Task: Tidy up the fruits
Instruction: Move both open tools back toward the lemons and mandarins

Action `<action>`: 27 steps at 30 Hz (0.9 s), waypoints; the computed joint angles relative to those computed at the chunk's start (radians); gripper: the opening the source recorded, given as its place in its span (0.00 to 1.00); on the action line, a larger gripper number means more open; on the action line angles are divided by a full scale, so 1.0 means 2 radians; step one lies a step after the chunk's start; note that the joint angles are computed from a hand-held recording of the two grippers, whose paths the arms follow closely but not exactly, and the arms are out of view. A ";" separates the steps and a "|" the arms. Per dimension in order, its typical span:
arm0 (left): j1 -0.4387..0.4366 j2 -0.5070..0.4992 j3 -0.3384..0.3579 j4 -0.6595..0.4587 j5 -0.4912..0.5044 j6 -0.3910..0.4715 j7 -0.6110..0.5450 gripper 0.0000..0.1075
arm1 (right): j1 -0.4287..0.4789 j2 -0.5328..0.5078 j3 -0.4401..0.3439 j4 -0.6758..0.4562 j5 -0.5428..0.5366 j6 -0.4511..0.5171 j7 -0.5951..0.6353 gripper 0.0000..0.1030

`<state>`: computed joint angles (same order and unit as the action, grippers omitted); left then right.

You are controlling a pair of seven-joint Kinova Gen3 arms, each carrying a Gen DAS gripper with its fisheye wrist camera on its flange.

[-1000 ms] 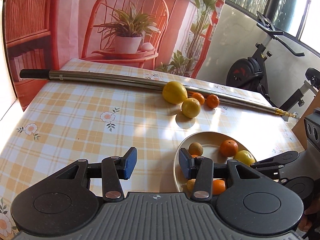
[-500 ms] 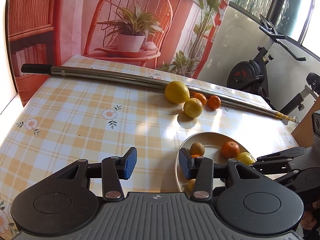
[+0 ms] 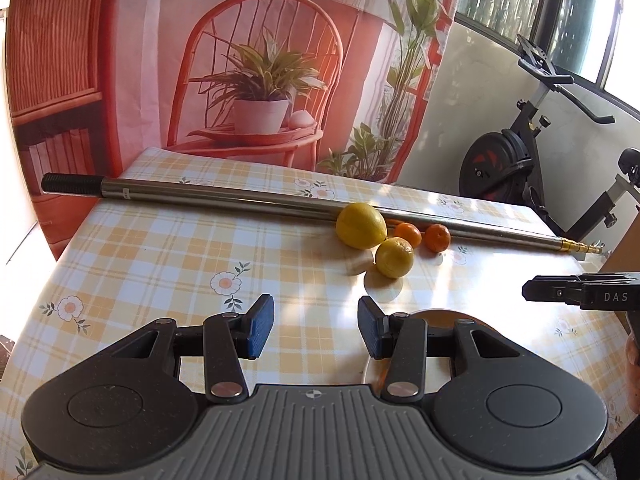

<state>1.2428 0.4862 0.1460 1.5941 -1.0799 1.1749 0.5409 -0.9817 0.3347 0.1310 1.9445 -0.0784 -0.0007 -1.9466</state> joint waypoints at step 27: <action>-0.068 0.033 -0.071 -0.056 0.053 -0.151 -0.179 0.45 | 0.095 0.066 -0.051 -0.049 -0.019 -0.013 0.061 0.35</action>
